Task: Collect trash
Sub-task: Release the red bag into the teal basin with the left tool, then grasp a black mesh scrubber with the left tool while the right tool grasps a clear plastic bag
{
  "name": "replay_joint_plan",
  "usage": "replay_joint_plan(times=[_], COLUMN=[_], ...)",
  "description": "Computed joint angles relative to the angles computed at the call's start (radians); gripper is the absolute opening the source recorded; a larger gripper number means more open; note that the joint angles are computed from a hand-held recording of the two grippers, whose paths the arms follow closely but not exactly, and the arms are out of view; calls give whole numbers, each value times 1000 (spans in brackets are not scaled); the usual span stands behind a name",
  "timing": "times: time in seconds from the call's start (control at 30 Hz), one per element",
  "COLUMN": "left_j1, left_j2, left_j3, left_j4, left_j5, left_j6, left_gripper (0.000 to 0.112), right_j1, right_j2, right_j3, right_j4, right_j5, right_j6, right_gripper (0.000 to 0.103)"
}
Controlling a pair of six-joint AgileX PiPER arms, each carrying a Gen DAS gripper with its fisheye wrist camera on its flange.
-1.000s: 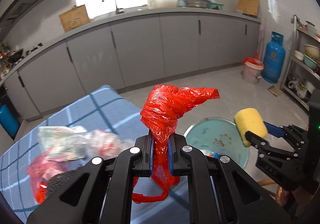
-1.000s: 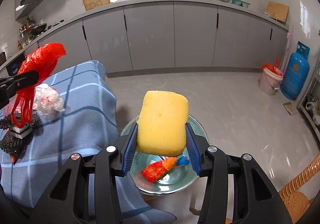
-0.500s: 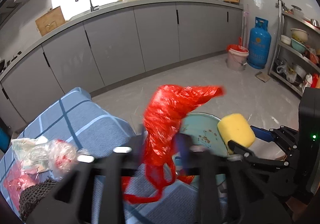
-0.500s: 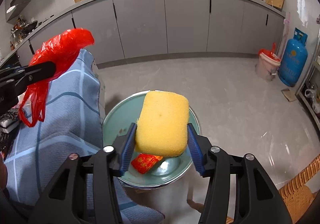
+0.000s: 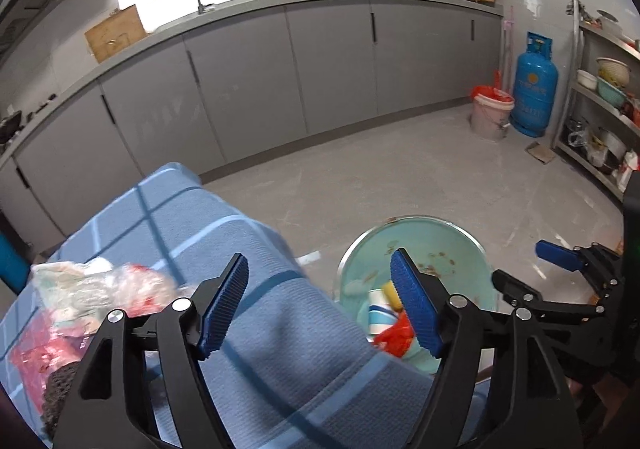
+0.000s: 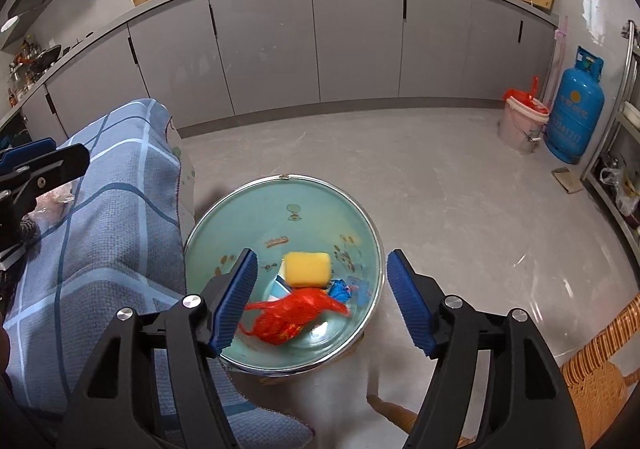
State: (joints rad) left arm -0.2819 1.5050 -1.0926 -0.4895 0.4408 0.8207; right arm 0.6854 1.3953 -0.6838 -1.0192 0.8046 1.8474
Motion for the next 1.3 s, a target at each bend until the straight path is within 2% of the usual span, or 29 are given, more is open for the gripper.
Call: replay_joint_plan(times=[0.07,0.43,0.67,0.83,1.03,1.3], left_j1=[21,181,412,596,750,807], left_j2=[-18,-101,-152,-112,-27,35], left_j3=[10,33,33,2,-33,-34], left_j4=[1,2,-132,-187,-152,-176], left_j5=[-5,7,47,72,108,198], left_j6=[7,49,227,316,319,350], left_gripper=[80,81,85,85,85,85], right_j1=[5,99,155,199,250,297], right_j2=[3,71,146,204,292,414], right_j3=[-7,-126,-251,-350,-492,-721], right_j4=[0,7,21,29,53,66], right_j5=[-2,31,46,60,67,105], right_j6=[0,-32,-96,-146,-214,-353], right_gripper=[71,75,76,76,78,84])
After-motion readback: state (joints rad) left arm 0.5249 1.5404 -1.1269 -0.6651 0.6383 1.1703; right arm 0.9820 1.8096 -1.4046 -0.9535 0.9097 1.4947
